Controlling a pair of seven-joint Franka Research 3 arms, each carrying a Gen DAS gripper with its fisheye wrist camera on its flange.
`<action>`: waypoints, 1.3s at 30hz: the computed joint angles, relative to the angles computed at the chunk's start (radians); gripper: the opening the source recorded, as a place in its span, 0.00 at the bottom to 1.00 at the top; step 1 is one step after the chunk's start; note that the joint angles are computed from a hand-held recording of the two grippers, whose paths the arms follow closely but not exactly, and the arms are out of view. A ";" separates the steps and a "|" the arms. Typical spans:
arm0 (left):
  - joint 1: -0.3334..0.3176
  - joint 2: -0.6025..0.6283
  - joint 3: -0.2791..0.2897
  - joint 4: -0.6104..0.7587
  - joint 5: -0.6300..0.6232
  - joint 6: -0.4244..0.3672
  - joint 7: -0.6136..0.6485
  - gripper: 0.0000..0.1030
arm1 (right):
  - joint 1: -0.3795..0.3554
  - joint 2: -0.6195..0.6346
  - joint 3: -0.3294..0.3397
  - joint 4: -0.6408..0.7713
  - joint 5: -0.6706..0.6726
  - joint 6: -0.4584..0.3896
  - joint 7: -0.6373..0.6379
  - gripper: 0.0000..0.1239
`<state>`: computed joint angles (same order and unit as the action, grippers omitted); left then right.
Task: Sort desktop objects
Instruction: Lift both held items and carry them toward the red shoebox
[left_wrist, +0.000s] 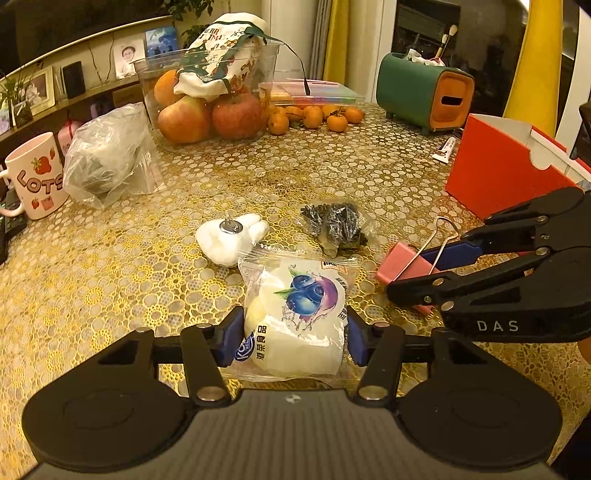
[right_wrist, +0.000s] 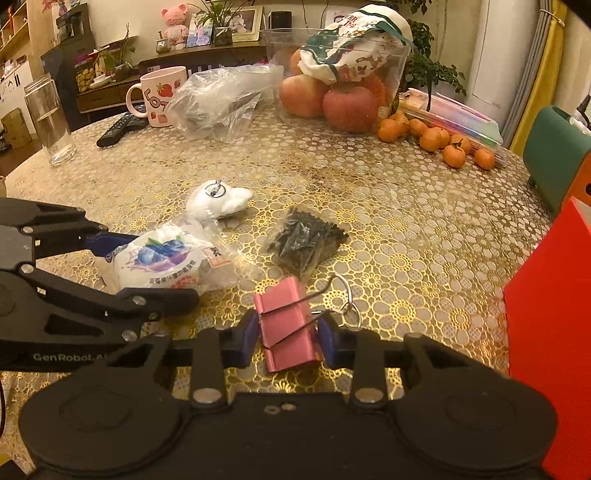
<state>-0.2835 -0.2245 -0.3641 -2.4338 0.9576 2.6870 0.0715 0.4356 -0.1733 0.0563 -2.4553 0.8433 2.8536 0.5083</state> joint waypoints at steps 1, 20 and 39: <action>-0.003 -0.002 -0.003 0.000 -0.005 -0.007 -0.004 0.52 | -0.001 -0.004 -0.001 -0.003 0.002 0.000 0.000 0.27; -0.057 -0.054 -0.040 0.008 -0.125 -0.085 -0.022 0.52 | -0.014 -0.116 -0.042 -0.084 0.011 -0.037 0.049 0.25; -0.134 -0.054 -0.089 0.146 -0.214 -0.254 -0.026 0.52 | -0.090 -0.329 -0.100 -0.148 -0.118 -0.186 0.187 0.25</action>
<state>-0.4177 -0.2790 -0.4530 -2.2874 0.7436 2.4335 0.0456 0.3452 -0.5022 -0.0439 -2.6029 0.7250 2.6673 0.6957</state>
